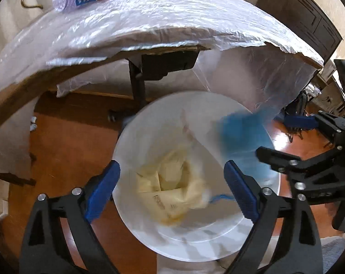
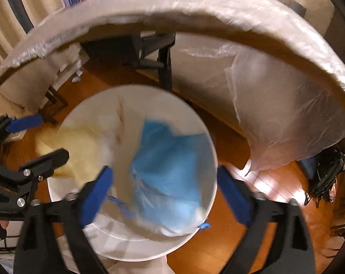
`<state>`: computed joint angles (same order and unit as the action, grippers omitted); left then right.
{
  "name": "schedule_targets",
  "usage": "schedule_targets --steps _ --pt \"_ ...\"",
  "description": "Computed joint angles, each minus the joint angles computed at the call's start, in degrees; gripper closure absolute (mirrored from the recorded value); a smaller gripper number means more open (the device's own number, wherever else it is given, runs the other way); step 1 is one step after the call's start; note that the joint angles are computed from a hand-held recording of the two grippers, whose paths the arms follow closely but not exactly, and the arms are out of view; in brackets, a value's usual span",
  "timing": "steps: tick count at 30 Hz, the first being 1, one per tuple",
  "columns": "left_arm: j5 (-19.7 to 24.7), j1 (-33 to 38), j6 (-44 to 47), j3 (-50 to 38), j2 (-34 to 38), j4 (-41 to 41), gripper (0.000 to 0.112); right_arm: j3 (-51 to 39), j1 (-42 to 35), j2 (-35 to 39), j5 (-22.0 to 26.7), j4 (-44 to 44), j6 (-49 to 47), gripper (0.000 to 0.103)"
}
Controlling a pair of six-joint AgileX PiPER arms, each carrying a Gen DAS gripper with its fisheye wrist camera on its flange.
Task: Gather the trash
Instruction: 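Open both grippers to drop the bags into the white bin, then move both grippers back over the table toward the medicine boxes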
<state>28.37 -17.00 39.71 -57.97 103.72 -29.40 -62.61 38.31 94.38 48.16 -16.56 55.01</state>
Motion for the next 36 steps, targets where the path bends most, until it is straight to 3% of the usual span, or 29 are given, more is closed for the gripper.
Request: schedule_targets --steps 3,6,11,13,16,20,24,29,31,36 --pt "-0.4 0.1 -2.6 1.1 -1.8 3.4 0.019 2.0 0.3 -4.1 0.4 -0.7 -0.3 0.007" --pt "2.6 2.3 2.5 2.7 -6.6 -0.5 0.019 3.3 1.8 -9.6 1.1 -2.6 -0.3 0.007" --pt "12.2 10.8 16.5 3.3 -19.0 -14.7 0.016 0.7 7.2 -17.2 5.2 -12.1 3.9 0.004" --pt "13.0 12.8 19.8 2.0 -22.8 -20.4 0.011 -0.9 9.9 -18.5 6.8 -19.5 8.3 0.004" --pt "10.5 13.5 23.0 0.8 -23.9 -26.8 0.011 -2.7 9.2 -18.6 4.7 -26.6 11.1 0.004" --pt "7.2 10.4 13.5 -6.9 -18.0 -18.8 0.011 -8.2 4.7 -14.6 2.5 -23.2 6.0 0.004" --pt "6.1 10.8 14.2 -11.2 -13.6 -17.6 0.011 -12.5 1.1 -9.2 1.5 -23.5 2.8 0.004" --pt "13.0 11.9 11.3 -23.7 -3.1 -15.3 0.011 -19.8 -5.7 -2.0 -0.2 -15.4 -9.2 0.004" --pt "13.2 11.4 11.2 -26.6 -1.0 -14.1 0.011 -23.5 -8.2 1.6 0.1 -11.8 -14.1 0.004" --pt "18.7 9.6 6.9 -45.2 11.5 -6.8 0.011 -35.0 -13.3 11.9 2.1 -3.2 -26.1 0.004"
